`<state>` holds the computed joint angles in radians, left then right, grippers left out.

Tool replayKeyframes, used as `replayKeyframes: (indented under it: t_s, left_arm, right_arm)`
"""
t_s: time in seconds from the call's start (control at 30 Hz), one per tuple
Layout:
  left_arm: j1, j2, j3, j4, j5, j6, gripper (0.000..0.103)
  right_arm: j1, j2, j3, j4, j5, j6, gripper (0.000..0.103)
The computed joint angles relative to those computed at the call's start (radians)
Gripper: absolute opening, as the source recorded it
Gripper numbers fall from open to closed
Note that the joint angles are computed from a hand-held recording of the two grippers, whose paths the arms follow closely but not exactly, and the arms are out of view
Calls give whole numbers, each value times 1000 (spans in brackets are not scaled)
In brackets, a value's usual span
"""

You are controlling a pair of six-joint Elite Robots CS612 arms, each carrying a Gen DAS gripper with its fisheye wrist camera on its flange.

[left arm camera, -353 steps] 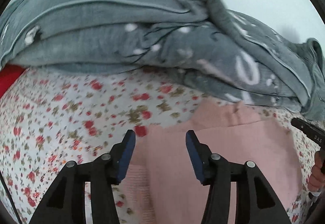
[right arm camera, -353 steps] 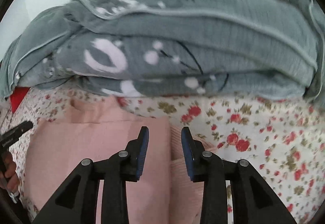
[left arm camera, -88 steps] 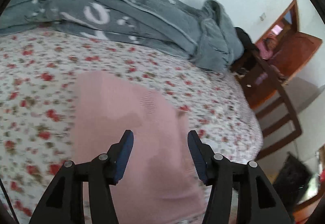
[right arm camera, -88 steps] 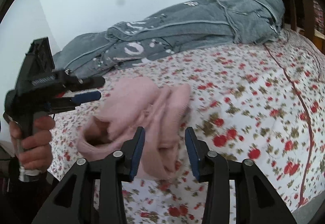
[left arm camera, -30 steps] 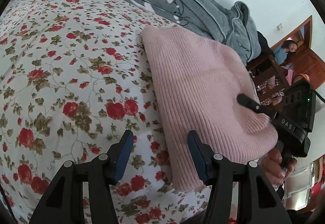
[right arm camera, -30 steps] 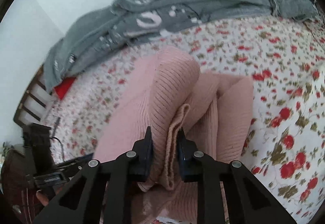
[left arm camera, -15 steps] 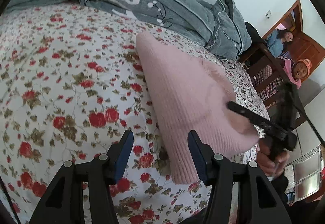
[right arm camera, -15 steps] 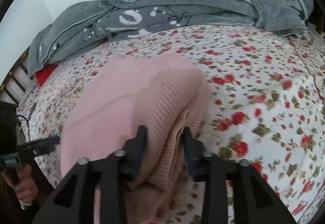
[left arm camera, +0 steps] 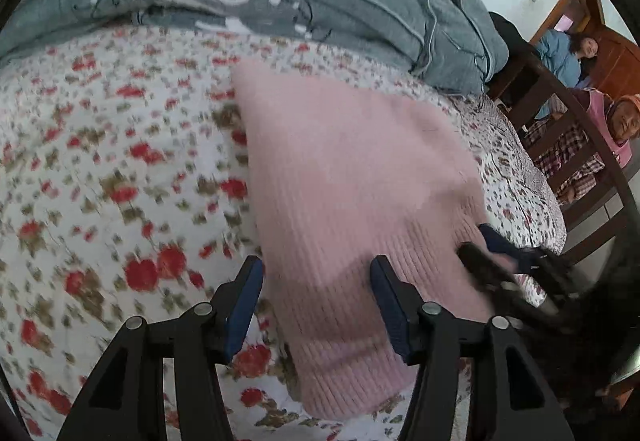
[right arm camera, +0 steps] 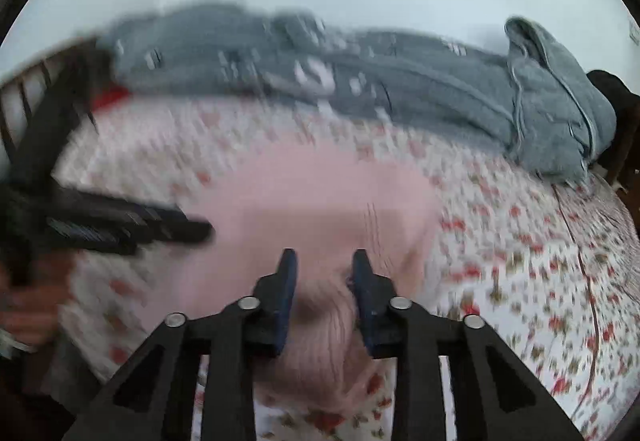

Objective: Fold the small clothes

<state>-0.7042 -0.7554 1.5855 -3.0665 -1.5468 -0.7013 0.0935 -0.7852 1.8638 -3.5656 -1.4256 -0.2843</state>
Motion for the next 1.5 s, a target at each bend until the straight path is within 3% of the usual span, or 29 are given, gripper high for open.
replayKeyframes:
  t_s: [0.07, 0.2, 0.3, 0.37, 0.47, 0.53, 0.7, 0.87, 0.97, 1.03, 1.23, 1.5]
  left_arm:
    - [4, -5, 10, -28, -30, -11, 56]
    - [-16, -20, 13, -7, 61, 43, 54]
    - [-13, -4, -6, 37, 29, 31, 57]
    - [-7, -8, 7, 12, 4, 5, 56]
    - [-7, -25, 37, -58, 27, 1, 54]
    - [-7, -29, 40, -57, 49, -6, 53]
    - [-5, -14, 13, 25, 13, -2, 55]
    - [-4, -33, 45, -94, 11, 30, 51]
    - [-7, -27, 25, -35, 11, 43, 51]
    - [-13, -12, -1, 42, 9, 55, 54]
    - [-15, -9, -3, 50, 3, 62, 55]
    - [-3, -14, 5, 21, -29, 51, 55]
  right_arm:
    - [-10, 13, 10, -26, -13, 9, 26]
    - [-30, -13, 23, 20, 26, 33, 26]
    - [-43, -21, 12, 82, 72, 82, 26]
    - [-52, -34, 15, 103, 106, 110, 26]
    - [-66, -47, 33, 52, 161, 166, 26]
    - [-69, -43, 33, 22, 179, 175, 26]
    - [-52, -16, -9, 115, 121, 138, 28]
    - [-67, -35, 16, 90, 134, 114, 29]
    - [-74, -36, 25, 40, 147, 126, 29]
    - [-67, -27, 11, 79, 120, 112, 29]
    - [-60, -16, 9, 97, 84, 103, 28]
    - [-77, -40, -11, 223, 155, 154, 29]
